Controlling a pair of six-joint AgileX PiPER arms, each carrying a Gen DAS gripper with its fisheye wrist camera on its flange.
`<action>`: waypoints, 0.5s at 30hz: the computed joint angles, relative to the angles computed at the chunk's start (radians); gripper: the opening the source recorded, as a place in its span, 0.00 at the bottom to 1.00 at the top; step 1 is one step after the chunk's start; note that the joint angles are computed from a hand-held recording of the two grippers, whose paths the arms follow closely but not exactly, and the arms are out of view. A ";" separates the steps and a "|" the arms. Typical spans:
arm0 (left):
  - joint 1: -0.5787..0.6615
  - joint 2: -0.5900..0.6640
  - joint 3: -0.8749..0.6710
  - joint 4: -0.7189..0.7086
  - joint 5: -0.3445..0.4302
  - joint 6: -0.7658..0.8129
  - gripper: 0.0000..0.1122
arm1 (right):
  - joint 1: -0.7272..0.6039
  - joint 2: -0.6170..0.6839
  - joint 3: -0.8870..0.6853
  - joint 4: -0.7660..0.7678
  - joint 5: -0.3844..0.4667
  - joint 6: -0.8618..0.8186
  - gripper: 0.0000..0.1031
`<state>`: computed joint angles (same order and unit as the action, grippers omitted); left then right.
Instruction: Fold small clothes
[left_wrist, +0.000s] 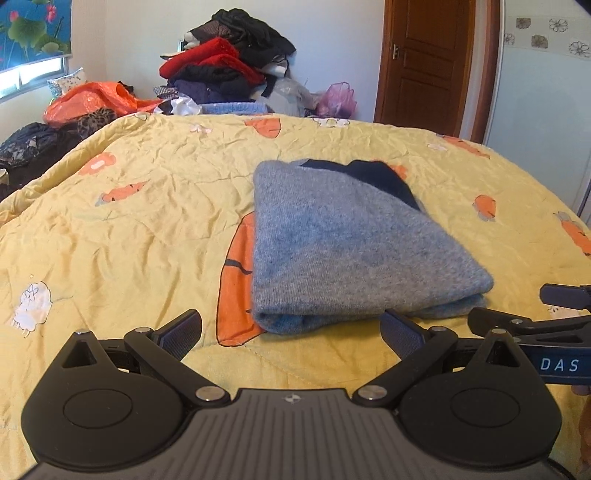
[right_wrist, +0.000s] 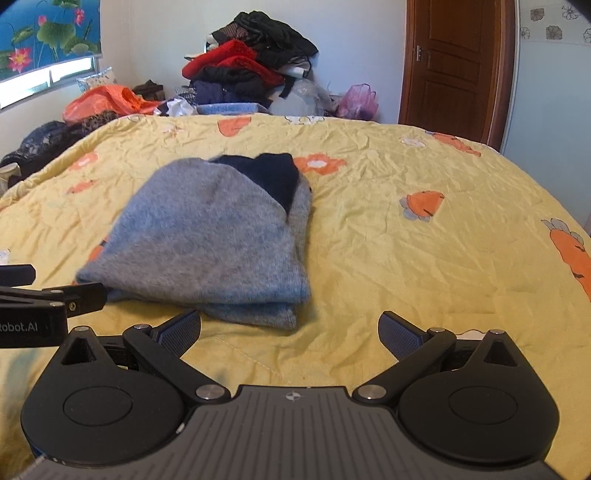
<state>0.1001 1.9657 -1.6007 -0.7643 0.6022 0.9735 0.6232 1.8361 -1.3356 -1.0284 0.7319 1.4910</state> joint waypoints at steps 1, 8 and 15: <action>0.003 -0.011 0.022 -0.034 -0.018 0.033 0.92 | 0.002 0.000 -0.005 0.006 0.001 -0.012 1.00; 0.024 0.012 -0.029 0.015 0.028 -0.087 0.92 | 0.000 0.000 -0.007 0.034 -0.022 -0.026 1.00; 0.038 0.016 -0.058 0.015 0.042 -0.056 0.92 | -0.036 0.007 -0.024 0.088 -0.055 -0.079 1.00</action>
<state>0.1384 1.9812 -1.6582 -0.7489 0.6438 0.9170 0.5875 1.8430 -1.3594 -0.9403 0.6771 1.4125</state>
